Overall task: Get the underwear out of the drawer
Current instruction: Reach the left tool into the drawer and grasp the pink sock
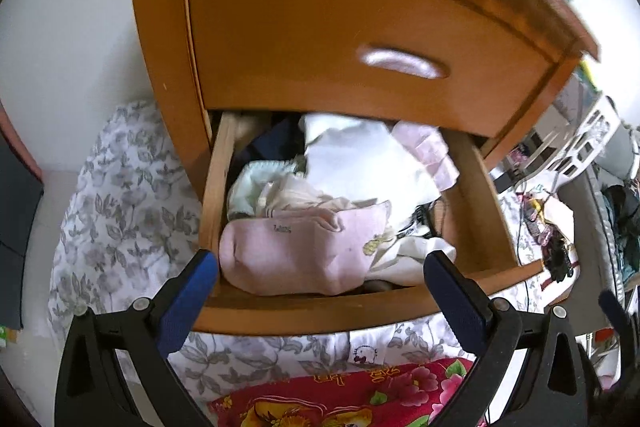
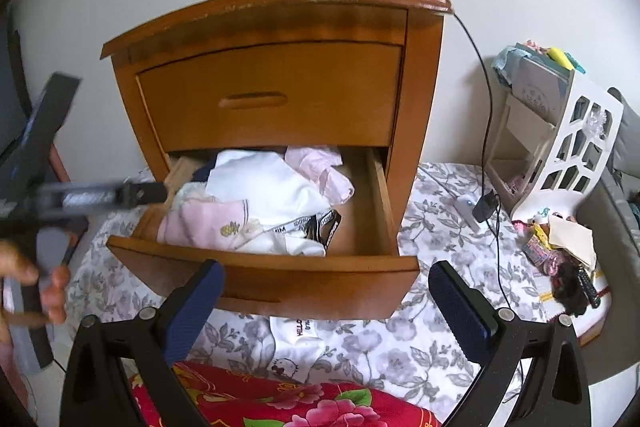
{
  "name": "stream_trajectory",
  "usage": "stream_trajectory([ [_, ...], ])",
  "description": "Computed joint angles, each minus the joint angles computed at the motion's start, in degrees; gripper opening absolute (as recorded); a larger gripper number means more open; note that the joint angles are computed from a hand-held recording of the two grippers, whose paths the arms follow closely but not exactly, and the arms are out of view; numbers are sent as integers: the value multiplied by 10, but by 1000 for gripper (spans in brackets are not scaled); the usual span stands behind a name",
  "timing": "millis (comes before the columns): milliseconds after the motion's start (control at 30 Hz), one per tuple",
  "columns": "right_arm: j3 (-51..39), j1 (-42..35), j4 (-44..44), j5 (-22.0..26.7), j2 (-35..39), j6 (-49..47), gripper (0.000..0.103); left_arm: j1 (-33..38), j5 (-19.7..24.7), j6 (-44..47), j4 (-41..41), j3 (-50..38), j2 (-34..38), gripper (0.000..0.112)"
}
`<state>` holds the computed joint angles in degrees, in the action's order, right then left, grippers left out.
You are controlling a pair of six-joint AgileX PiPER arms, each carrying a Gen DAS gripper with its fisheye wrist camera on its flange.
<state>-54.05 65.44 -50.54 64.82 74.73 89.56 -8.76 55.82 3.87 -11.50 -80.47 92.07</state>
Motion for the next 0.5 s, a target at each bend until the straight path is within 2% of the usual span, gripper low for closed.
stream_trajectory([
  [233,29,-31,3,-58,12,10,103,-22,11,-25,14,-32,73,83],
  [333,34,-44,8,-80,21,5,103,-32,11,-43,25,-52,106,72],
  [433,39,-51,10,-94,26,4,103,-40,4,-60,40,-64,129,57],
  [500,42,-54,11,-102,28,2,103,-39,-2,-66,40,-61,135,40],
])
